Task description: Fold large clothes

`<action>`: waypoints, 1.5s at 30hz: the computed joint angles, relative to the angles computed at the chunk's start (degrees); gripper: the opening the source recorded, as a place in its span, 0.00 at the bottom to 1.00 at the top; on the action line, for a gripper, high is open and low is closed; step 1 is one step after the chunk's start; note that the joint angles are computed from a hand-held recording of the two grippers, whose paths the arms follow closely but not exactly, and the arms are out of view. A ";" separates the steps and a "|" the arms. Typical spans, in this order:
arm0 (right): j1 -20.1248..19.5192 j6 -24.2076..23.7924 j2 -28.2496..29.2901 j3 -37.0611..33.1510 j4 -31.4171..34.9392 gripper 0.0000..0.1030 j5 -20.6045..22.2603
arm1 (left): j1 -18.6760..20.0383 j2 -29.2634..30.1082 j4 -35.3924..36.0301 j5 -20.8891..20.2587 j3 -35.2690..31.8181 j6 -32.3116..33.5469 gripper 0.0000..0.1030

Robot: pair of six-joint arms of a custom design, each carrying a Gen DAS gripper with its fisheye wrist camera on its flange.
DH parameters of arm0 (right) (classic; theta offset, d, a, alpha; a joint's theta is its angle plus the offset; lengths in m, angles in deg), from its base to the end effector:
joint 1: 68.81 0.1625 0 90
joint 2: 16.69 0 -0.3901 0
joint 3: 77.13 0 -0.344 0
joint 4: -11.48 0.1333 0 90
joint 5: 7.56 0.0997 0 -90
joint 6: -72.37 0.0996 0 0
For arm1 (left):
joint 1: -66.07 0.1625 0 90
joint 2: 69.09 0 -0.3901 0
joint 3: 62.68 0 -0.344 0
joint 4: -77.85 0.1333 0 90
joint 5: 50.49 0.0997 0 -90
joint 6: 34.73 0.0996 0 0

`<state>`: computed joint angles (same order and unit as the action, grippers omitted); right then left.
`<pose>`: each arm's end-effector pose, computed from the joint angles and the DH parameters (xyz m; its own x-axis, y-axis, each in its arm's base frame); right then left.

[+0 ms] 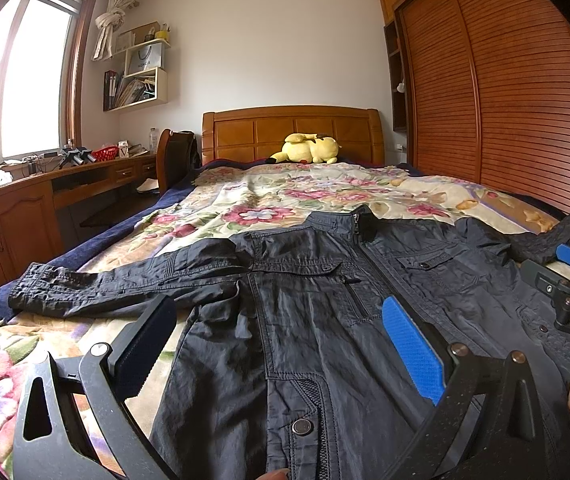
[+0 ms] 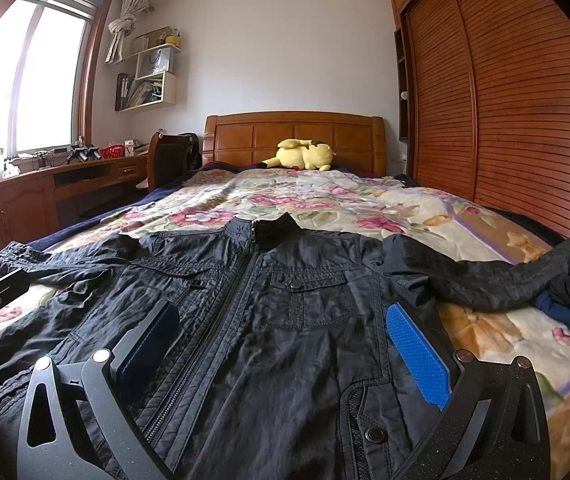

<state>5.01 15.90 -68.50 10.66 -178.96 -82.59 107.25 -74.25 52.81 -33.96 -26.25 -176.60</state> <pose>-0.0282 -0.6680 0.3155 -0.6485 -0.3201 0.6906 -0.7612 0.2665 -0.5912 -0.3761 -0.6330 -0.0832 -0.6611 -0.2810 -0.6956 0.6228 0.3114 -0.7177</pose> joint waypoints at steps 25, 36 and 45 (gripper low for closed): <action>-0.06 0.10 0.00 0.10 -0.19 1.00 0.16 | -0.02 -0.23 -0.97 0.09 0.64 0.63 1.00; -0.08 0.11 0.01 0.06 -0.26 1.00 0.28 | -0.02 -0.35 -1.49 0.15 0.97 0.96 1.00; -0.09 0.08 -0.03 0.13 -0.29 1.00 0.26 | -0.02 -0.35 -1.54 0.14 0.99 1.06 1.00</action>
<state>4.92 15.98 -68.53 10.79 -179.25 -82.33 107.23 -74.60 51.27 -33.82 -25.26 -175.54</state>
